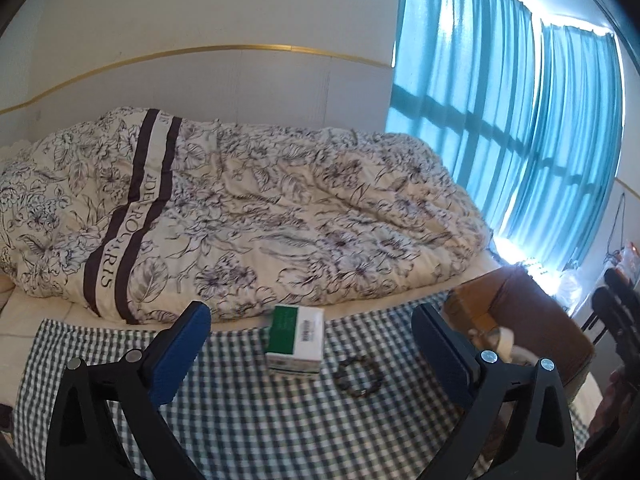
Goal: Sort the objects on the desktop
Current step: 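Pull both open grippers out and move toward the medicine box and bracelet, then close left gripper on green-and-white medicine box while right gripper lowers over bracelet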
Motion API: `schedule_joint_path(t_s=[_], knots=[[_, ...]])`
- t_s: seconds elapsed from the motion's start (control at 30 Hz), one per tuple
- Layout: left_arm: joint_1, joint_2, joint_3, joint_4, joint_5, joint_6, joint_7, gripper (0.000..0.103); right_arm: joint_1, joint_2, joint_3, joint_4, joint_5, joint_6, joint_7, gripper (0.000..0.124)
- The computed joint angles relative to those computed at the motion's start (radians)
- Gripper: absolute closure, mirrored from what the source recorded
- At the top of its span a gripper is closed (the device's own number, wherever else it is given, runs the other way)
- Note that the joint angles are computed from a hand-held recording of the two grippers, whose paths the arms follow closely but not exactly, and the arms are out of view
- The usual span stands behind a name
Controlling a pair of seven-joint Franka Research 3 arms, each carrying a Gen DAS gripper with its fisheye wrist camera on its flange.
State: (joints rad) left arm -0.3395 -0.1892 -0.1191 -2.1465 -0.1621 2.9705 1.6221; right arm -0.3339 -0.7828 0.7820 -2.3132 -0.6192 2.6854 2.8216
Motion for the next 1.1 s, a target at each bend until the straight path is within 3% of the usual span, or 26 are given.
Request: schedule_joint_path(t_s=[0.13, 0.37, 0.47, 0.63, 0.8, 1.1], knots=[[-0.014, 0.043, 0.025, 0.011, -0.062, -0.026, 0.081, 0.0, -0.047, 0.057, 0.074, 0.059, -0.042, 0.034, -0.016, 0.021], [0.028, 0.124, -0.014, 0.047, -0.166, -0.09, 0.213, 0.0, -0.152, 0.277, 0.239, 0.201, -0.132, 0.05, -0.066, 0.021], [0.067, 0.165, -0.05, 0.064, -0.08, -0.087, 0.146, 0.0, -0.169, 0.423, 0.294, 0.237, -0.178, 0.039, -0.083, 0.021], [0.111, 0.251, -0.089, 0.133, -0.088, -0.12, 0.146, 0.0, -0.176, 0.678, 0.364, 0.276, -0.294, -0.014, -0.103, 0.021], [0.136, 0.362, -0.12, 0.225, 0.018, -0.14, 0.065, 0.0, -0.117, 0.865, 0.33, 0.297, -0.398, -0.085, -0.091, 0.021], [0.106, 0.533, -0.111, 0.387, 0.242, -0.241, -0.107, 0.0, 0.082, 1.064, 0.119, 0.386, -0.632, -0.149, 0.031, 0.021]])
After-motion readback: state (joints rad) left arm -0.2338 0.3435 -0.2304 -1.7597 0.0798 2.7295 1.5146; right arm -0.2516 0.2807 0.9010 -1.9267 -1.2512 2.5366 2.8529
